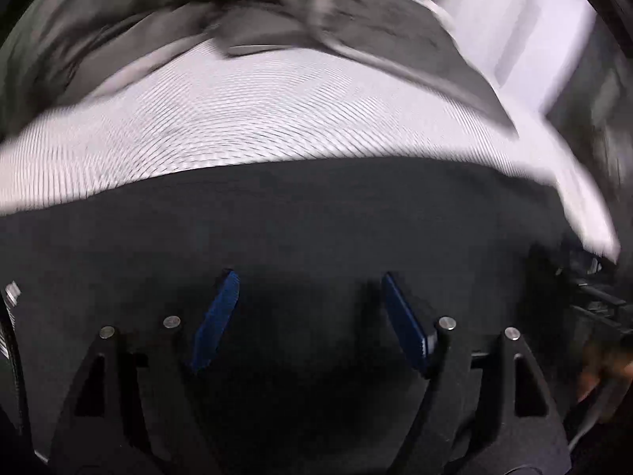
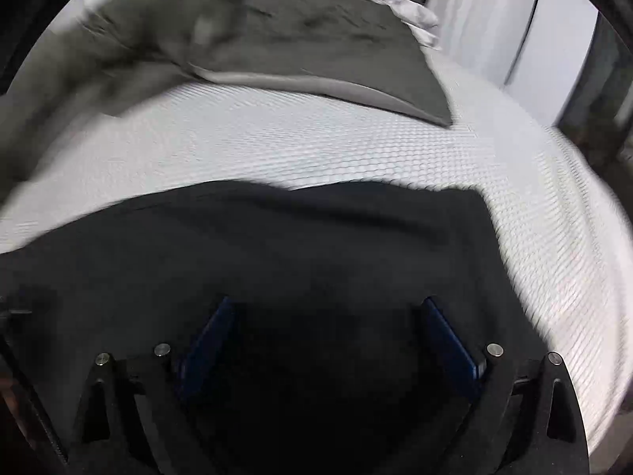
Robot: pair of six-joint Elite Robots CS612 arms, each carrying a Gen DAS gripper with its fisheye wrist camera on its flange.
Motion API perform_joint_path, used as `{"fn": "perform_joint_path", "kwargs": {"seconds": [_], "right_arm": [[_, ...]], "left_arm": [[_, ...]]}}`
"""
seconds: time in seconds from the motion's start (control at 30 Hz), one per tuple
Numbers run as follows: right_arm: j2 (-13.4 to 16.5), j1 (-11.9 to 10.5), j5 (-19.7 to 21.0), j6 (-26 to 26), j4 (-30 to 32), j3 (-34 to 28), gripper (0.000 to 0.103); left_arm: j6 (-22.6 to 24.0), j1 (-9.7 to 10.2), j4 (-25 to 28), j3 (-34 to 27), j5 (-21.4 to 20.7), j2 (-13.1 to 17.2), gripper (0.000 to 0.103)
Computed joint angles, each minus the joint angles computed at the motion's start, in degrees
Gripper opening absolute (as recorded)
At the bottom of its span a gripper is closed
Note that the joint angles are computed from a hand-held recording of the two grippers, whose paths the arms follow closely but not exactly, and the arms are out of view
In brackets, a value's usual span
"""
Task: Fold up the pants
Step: 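Open the left gripper and smooth the folded pants with both grippers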
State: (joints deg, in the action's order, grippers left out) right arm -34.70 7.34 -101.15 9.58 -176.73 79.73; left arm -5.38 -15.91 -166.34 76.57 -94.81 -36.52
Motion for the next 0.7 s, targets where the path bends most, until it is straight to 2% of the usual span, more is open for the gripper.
{"fn": "perform_joint_path", "kwargs": {"seconds": [0.07, 0.17, 0.23, 0.3, 0.33, 0.37, 0.43, 0.47, 0.53, 0.6, 0.63, 0.67, 0.7], "right_arm": [[-0.24, 1.25, 2.45, -4.37, 1.56, -0.01, 0.097], [0.0, 2.92, 4.58, -9.86, 3.51, 0.17, 0.097], [0.04, 3.8, -0.53, -9.28, 6.1, 1.46, 0.097], [-0.7, 3.53, -2.45, -7.23, 5.29, 3.11, 0.097], [-1.28, 3.5, -3.74, -5.64, 4.98, 4.14, 0.097], [-1.77, 3.63, -5.62, -4.22, 4.44, 5.17, 0.097], [-2.58, 3.93, -7.52, -2.13, 3.93, 7.0, 0.097], [-2.87, 4.08, -7.46, -1.82, 3.54, 7.65, 0.097], [-3.32, 4.69, -9.21, -3.03, 3.67, 8.06, 0.097], [-3.53, 5.45, -11.48, -6.1, 1.09, 8.45, 0.097], [-3.84, 5.64, -10.94, -7.15, -0.8, 8.97, 0.097], [-4.1, 5.78, -9.58, -7.87, -2.22, 9.33, 0.097], [-3.99, 6.29, -8.46, -8.47, -3.92, 9.88, 0.097]], "left_arm": [[5.89, -0.72, 1.27, 1.73, 2.82, -0.77, 0.072], [7.65, 0.01, 0.36, 3.35, 4.58, -1.02, 0.079], [5.56, 1.1, -0.17, 4.24, 7.68, -1.42, 0.081], [3.57, 2.15, -0.24, 4.36, 12.69, -1.19, 0.086], [0.68, 3.14, 0.13, 4.37, 14.37, -1.09, 0.088], [-1.95, 4.12, 0.46, 4.43, 14.19, -1.08, 0.089], [-5.13, 5.64, 0.62, 4.3, 12.44, -0.95, 0.086], [-5.94, 6.46, 0.08, 4.41, 9.23, -0.99, 0.086], [-6.74, 7.32, -2.45, 5.46, 5.7, -1.37, 0.084], [-6.93, 8.97, -5.9, 7.56, -2.19, -2.46, 0.077], [-6.97, 9.9, -7.77, 8.45, -5.91, -2.87, 0.076], [-7.02, 10.64, -10.36, 10.14, -7.23, -3.8, 0.076], [-6.33, 11.08, -10.64, 10.58, -6.15, -4.28, 0.076]]}}
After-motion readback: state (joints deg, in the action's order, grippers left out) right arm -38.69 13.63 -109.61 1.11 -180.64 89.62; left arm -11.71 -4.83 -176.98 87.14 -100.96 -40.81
